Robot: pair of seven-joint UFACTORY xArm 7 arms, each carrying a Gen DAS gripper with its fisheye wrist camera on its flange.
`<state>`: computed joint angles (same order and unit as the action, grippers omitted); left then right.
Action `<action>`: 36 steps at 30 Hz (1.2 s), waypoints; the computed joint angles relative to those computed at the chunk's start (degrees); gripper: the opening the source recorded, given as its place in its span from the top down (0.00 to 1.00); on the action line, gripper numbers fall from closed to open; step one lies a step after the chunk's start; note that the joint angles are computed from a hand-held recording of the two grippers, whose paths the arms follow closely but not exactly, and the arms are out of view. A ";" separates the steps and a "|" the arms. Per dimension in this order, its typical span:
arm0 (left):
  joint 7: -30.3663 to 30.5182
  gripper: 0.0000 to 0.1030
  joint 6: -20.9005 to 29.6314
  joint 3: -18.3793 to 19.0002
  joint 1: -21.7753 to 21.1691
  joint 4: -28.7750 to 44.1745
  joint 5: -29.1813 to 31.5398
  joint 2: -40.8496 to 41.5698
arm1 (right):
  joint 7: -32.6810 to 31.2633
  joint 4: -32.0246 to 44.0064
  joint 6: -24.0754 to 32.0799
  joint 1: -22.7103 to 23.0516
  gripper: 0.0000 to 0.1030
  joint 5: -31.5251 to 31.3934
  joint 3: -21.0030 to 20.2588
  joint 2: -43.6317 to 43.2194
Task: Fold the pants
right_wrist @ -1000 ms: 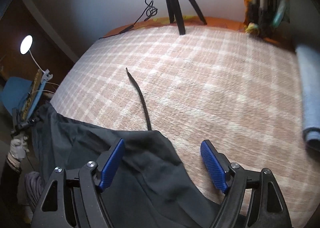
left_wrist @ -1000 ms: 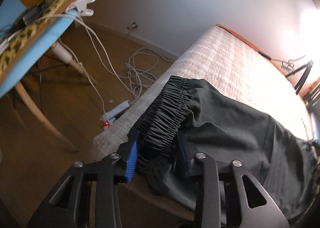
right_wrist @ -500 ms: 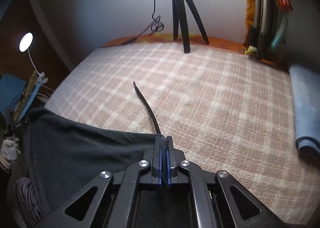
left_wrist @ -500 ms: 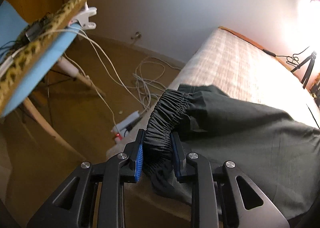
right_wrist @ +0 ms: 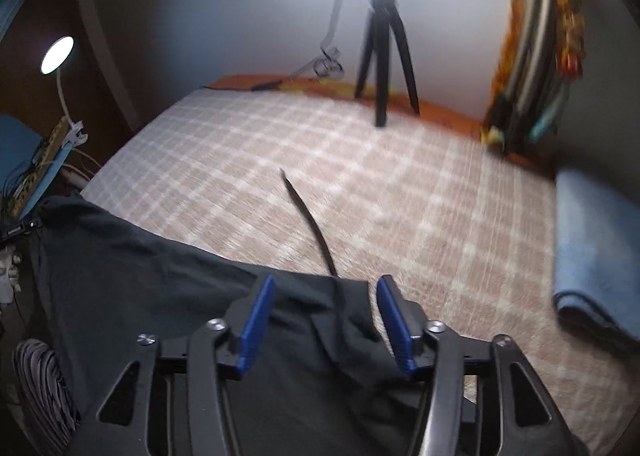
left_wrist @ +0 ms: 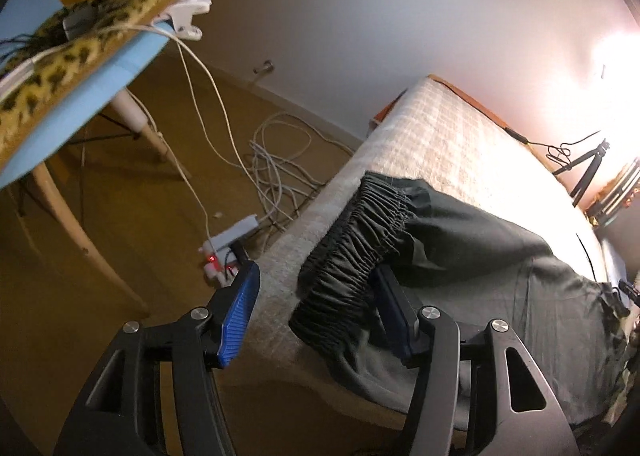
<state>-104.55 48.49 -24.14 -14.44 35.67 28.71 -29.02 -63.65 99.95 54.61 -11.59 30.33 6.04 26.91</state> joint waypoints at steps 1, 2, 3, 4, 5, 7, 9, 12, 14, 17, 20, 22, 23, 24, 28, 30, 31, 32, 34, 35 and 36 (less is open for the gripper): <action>-0.28 0.45 -0.11 -0.14 0.07 0.04 0.07 0.28 | -1.30 -1.57 -0.11 -0.19 0.44 0.68 0.55 -1.58; -0.90 0.45 -0.52 -0.31 0.21 -0.22 0.44 0.20 | -2.62 -2.74 0.96 -0.43 0.43 1.62 1.06 -3.07; -2.07 0.45 -1.18 -0.63 0.47 -0.69 0.98 -0.09 | -4.06 -3.66 2.95 -0.49 0.42 2.79 1.63 -4.59; -3.62 0.45 -1.46 -1.13 0.76 -1.14 1.41 -0.46 | -4.94 -4.84 3.67 0.09 0.42 3.51 1.75 -5.94; -4.54 0.45 -1.65 -1.41 0.77 -1.50 1.57 -0.81 | -6.23 -6.16 4.77 0.85 0.41 4.31 2.07 -7.63; -6.28 0.45 -2.22 -2.07 0.60 -2.47 1.89 -1.93 | -8.03 -7.85 6.45 2.67 0.41 5.42 2.02 -9.76; -6.45 0.45 0.15 -2.90 0.10 -2.23 1.46 -2.35 | -9.33 -9.10 8.57 4.98 0.40 6.37 2.24 -11.37; -8.64 0.45 1.01 -3.61 -0.94 -3.22 0.89 -4.01 | -9.35 -9.15 11.11 8.83 0.40 7.21 2.63 -11.70; -10.01 0.45 -0.66 -3.61 -1.29 -4.52 0.72 -5.28 | -8.81 -8.18 13.16 11.47 0.40 7.14 3.27 -10.68; -10.98 0.45 -3.62 -3.52 -0.90 -6.09 0.74 -5.92 | -8.06 -6.85 14.69 15.21 0.40 6.71 4.49 -8.78; -13.13 0.47 -8.29 -4.20 0.98 -7.65 2.26 -6.07 | -6.55 -4.32 16.72 18.58 0.40 6.03 5.89 -5.97; -14.30 0.53 -9.88 -5.09 2.45 -8.04 3.44 -5.71 | -5.13 -2.74 17.52 21.25 0.40 5.04 6.93 -3.97; -14.72 0.62 -11.03 -5.30 3.11 -8.37 4.17 -5.57 | -3.73 -1.32 17.55 23.15 0.40 4.18 7.55 -2.28; -15.21 0.67 -12.56 -5.43 3.70 -8.84 4.89 -5.47 | -3.03 -0.86 17.83 24.09 0.40 3.87 7.94 -1.59; -15.66 0.75 -13.23 -6.67 4.82 -9.06 6.19 -5.19 | -0.40 3.07 18.67 28.83 0.42 0.93 9.42 3.62; -15.03 0.76 -12.88 -6.71 4.63 -9.09 6.50 -5.39 | -0.31 3.73 18.31 31.11 0.44 -1.18 9.93 5.41; -14.79 0.77 -12.88 -6.72 4.61 -9.20 6.72 -5.49 | -0.01 4.18 18.46 32.00 0.44 -2.01 10.11 6.27; -14.32 0.77 -12.76 -6.72 4.55 -9.20 6.92 -5.46 | 0.31 4.59 18.50 32.87 0.44 -2.85 10.23 7.15; -13.18 0.77 -12.07 -6.79 4.41 -8.81 7.24 -4.96 | 1.12 5.02 17.81 34.59 0.44 -4.92 10.11 8.51; -12.79 0.77 -11.76 -6.81 4.31 -8.64 7.38 -4.72 | 1.28 4.63 17.24 35.30 0.45 -5.97 10.03 8.85; -12.82 0.77 -11.74 -6.81 4.23 -8.71 7.55 -4.76 | 1.45 4.73 17.08 35.66 0.49 -6.61 10.07 9.25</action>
